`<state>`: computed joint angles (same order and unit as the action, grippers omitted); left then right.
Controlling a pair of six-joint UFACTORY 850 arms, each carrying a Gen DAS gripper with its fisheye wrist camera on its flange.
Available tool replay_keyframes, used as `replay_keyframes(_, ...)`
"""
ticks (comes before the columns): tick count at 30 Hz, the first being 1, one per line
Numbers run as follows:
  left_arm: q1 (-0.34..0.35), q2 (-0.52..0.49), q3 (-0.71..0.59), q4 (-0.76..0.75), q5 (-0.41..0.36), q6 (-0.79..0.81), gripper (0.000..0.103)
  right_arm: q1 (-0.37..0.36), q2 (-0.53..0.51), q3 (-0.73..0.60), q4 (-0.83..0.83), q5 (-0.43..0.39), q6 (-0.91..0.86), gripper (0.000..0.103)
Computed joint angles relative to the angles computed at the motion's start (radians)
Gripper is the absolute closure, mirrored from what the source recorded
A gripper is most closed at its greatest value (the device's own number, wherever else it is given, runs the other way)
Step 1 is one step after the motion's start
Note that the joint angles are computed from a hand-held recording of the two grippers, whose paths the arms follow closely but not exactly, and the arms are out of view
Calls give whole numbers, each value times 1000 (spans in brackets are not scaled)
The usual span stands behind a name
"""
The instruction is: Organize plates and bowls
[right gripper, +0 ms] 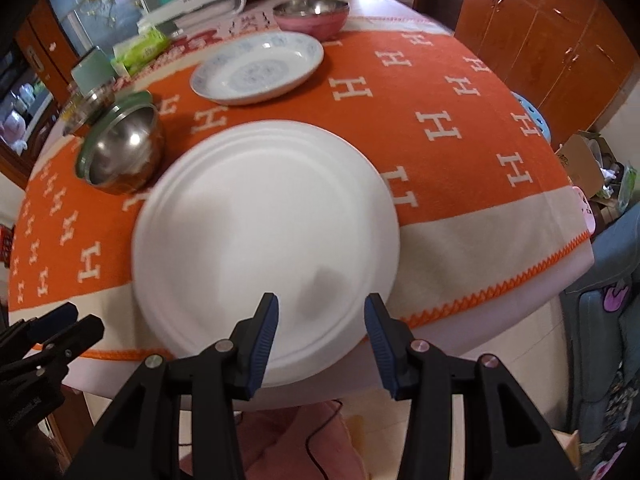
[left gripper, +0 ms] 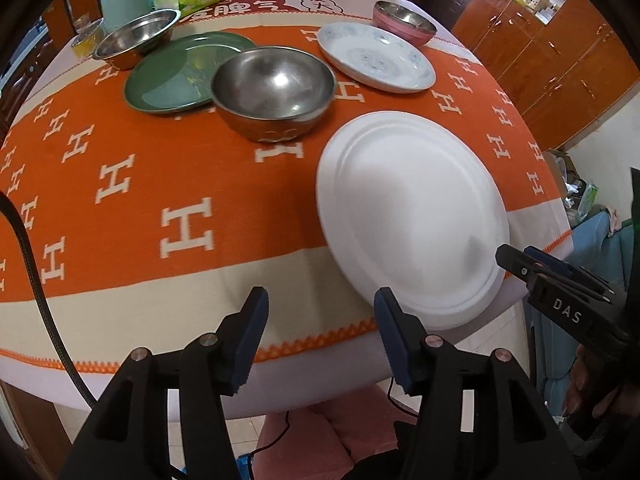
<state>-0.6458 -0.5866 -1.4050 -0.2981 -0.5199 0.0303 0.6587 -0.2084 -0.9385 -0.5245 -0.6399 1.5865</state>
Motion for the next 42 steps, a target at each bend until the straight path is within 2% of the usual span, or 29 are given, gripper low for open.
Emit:
replay_keyframes(5, 21, 40, 44, -39, 43, 57, 32, 51, 8, -3, -97, -15, 140, 58)
replay_keyframes(8, 22, 61, 59, 11, 68, 24, 22, 69, 21, 2, -143, -20, 198, 58)
replay_keyframes(13, 22, 82, 70, 9, 83, 37, 22, 88, 49, 21, -254, -11, 301, 58)
replay_keyframes(18, 4, 99, 65, 56, 114, -15, 19, 73, 71, 39, -316, 7, 324, 58)
replay_keyframes(22, -17, 97, 39, 122, 130, -98, 19, 40, 96, 57, -347, 34, 287, 58)
replay_keyframes(30, -72, 51, -58, 323, 132, -390, 18, -66, 164, 117, -431, 155, 190, 58)
replay_keyframes(37, -116, -25, -182, 478, 91, -625, 17, -191, 207, 162, -461, 291, 53, 58)
replay_keyframes(42, -139, -92, -288, 549, 46, -745, 17, -278, 208, 175, -382, 392, -129, 58)
